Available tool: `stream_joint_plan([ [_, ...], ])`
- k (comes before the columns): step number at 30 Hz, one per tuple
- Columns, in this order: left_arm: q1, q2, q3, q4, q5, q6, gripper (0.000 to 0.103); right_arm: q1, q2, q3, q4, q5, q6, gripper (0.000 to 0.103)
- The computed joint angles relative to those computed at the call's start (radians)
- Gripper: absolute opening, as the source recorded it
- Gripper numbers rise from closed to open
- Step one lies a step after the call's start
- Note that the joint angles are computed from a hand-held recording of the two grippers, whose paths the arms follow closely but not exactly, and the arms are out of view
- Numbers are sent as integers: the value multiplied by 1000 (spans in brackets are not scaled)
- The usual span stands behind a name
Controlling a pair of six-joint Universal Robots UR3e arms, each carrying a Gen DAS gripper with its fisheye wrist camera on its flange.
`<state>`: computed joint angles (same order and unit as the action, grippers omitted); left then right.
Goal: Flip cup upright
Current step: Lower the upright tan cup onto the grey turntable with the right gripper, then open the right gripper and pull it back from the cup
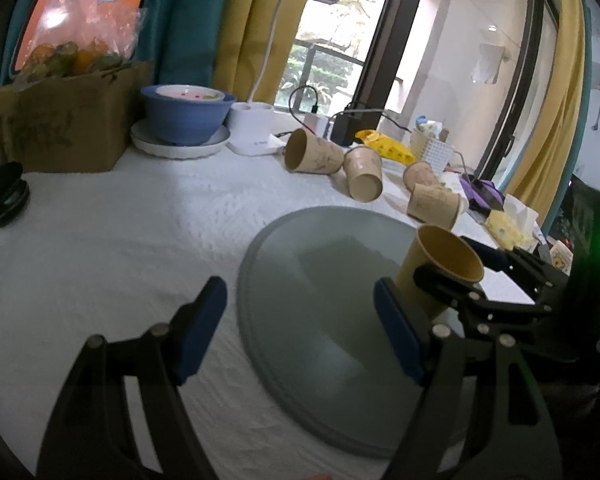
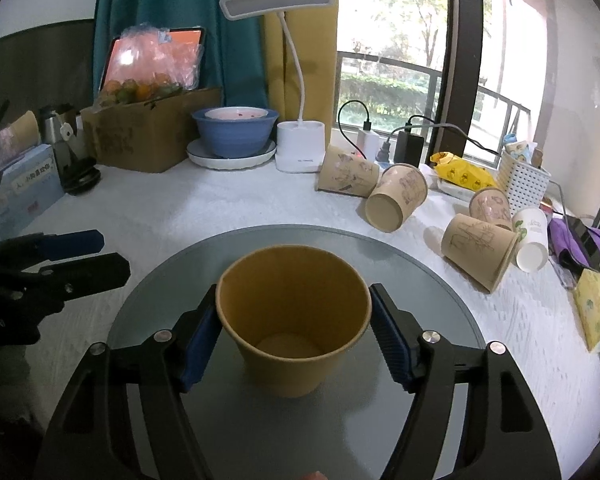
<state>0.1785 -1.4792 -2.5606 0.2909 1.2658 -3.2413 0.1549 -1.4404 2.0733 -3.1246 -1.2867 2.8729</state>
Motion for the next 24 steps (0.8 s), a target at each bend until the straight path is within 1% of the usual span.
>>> stream_joint_plan([
  [1, -3, -2, 1, 4, 5, -1, 77, -1, -3, 2, -2, 2, 2, 80],
  [10, -29, 27, 12, -13, 38, -7, 77, -16, -49, 21, 17, 14, 11, 81],
  [13, -49, 39, 17, -6, 62, -19, 77, -18, -87, 28, 44, 21, 5, 81],
  [15, -66, 55, 23, -17, 78, -20, 77, -23, -123, 39, 63, 29, 4, 82],
  [19, -110, 95, 25, -22, 121, -20, 77, -37, -194, 62, 96, 44, 6, 88],
  [24, -152, 174, 20, -53, 158, -26, 78, -76, -320, 110, 140, 75, 10, 89],
])
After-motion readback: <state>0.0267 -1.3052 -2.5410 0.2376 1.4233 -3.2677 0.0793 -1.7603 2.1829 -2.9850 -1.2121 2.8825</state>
